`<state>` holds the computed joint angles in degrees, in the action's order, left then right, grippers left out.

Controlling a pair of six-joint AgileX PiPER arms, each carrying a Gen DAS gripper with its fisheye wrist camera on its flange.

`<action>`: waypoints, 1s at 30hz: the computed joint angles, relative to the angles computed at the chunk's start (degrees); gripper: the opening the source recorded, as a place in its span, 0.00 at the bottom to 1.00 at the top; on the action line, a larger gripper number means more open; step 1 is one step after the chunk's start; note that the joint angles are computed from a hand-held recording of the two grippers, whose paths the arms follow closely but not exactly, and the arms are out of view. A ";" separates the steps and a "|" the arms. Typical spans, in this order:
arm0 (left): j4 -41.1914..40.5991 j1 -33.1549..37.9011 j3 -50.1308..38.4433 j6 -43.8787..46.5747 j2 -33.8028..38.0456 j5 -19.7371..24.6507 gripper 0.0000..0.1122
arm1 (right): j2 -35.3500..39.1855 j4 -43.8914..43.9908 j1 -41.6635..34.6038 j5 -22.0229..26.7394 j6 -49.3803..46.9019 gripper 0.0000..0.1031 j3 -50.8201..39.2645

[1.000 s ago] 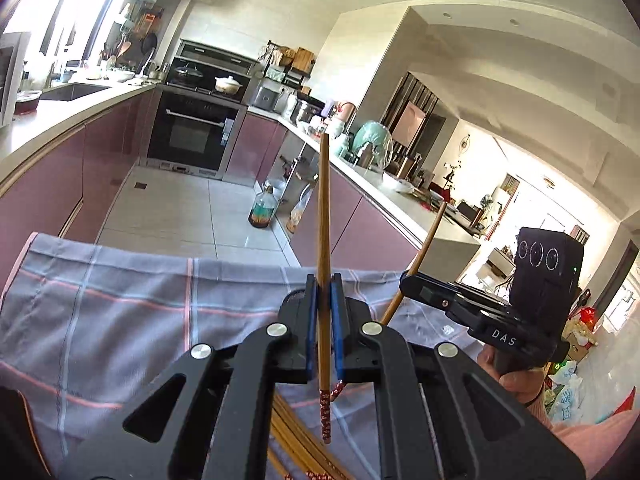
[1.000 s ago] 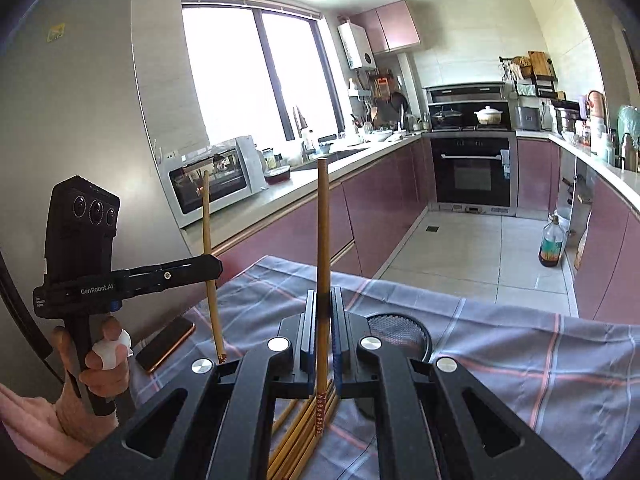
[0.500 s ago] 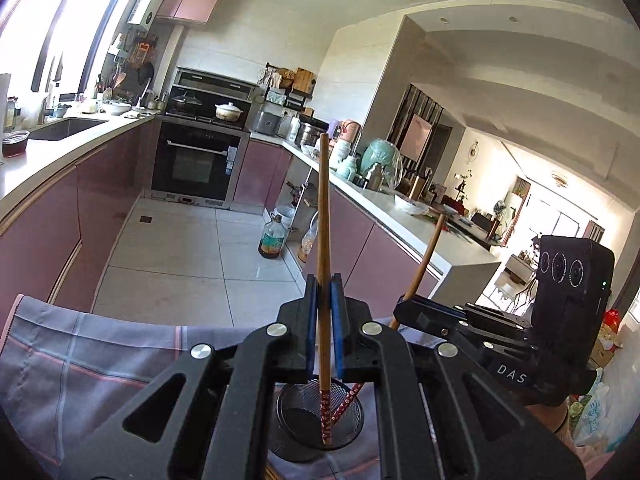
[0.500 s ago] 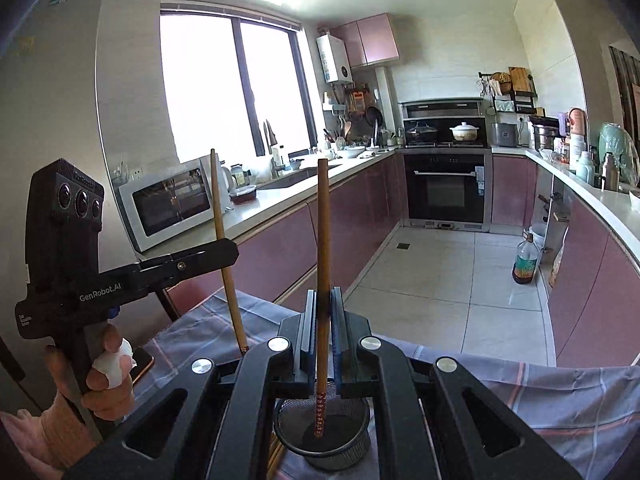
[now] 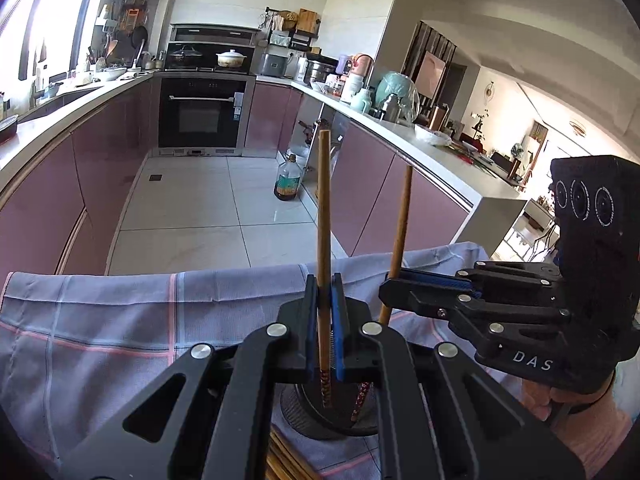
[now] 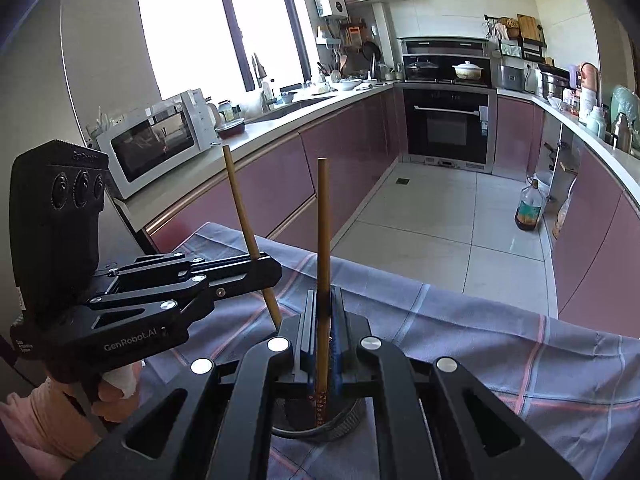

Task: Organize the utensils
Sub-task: 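Lift the left tool's chopstick upright over the mesh cup while the right tool carries its own, then open the left tool to drop its chopstick into the cup while the right tool releases too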

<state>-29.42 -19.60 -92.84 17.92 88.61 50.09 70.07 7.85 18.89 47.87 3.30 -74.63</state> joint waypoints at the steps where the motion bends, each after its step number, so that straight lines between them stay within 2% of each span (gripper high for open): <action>1: 0.14 -0.08 0.72 0.26 -0.21 0.05 0.07 | 0.52 0.37 -0.26 0.14 -0.24 0.05 -0.23; 7: -0.14 0.46 -2.62 0.32 4.81 1.28 0.08 | 2.32 0.21 -0.51 -0.48 1.16 0.08 -0.66; 10: 0.08 0.52 -1.74 0.65 5.14 0.42 0.16 | 2.23 -0.15 -0.57 -1.01 2.04 0.08 -0.11; 14: -0.38 1.29 0.71 1.74 4.13 -1.02 0.20 | 1.19 0.74 -0.87 -2.20 1.75 0.11 1.34; 18: -0.38 2.06 4.57 2.29 1.39 -3.25 0.27 | -0.80 0.79 -0.73 -3.82 2.18 0.22 3.22; 22: -0.17 3.20 9.45 3.89 -3.06 -5.54 0.29 | -4.23 -0.12 1.04 -4.82 3.40 0.23 5.30; 24: 0.19 3.55 12.25 4.38 -5.97 -7.02 0.34 | -6.78 -0.35 2.52 -5.35 3.52 0.27 6.68; 26: -0.35 4.71 16.00 6.35 -9.53 -8.08 0.38 | -9.47 2.45 3.06 -5.02 0.49 0.29 7.95; 27: 0.14 5.18 18.16 6.79 -11.37 -8.95 0.41 | -10.71 4.30 3.51 -4.61 -1.52 0.34 8.66; 30: 1.15 6.77 24.02 8.34 -16.60 -9.84 0.47 | -13.21 1.96 8.46 -3.55 0.24 0.37 10.87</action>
<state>-28.27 -12.84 -68.83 26.26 72.02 40.25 56.86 9.81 27.35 44.32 3.54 -63.76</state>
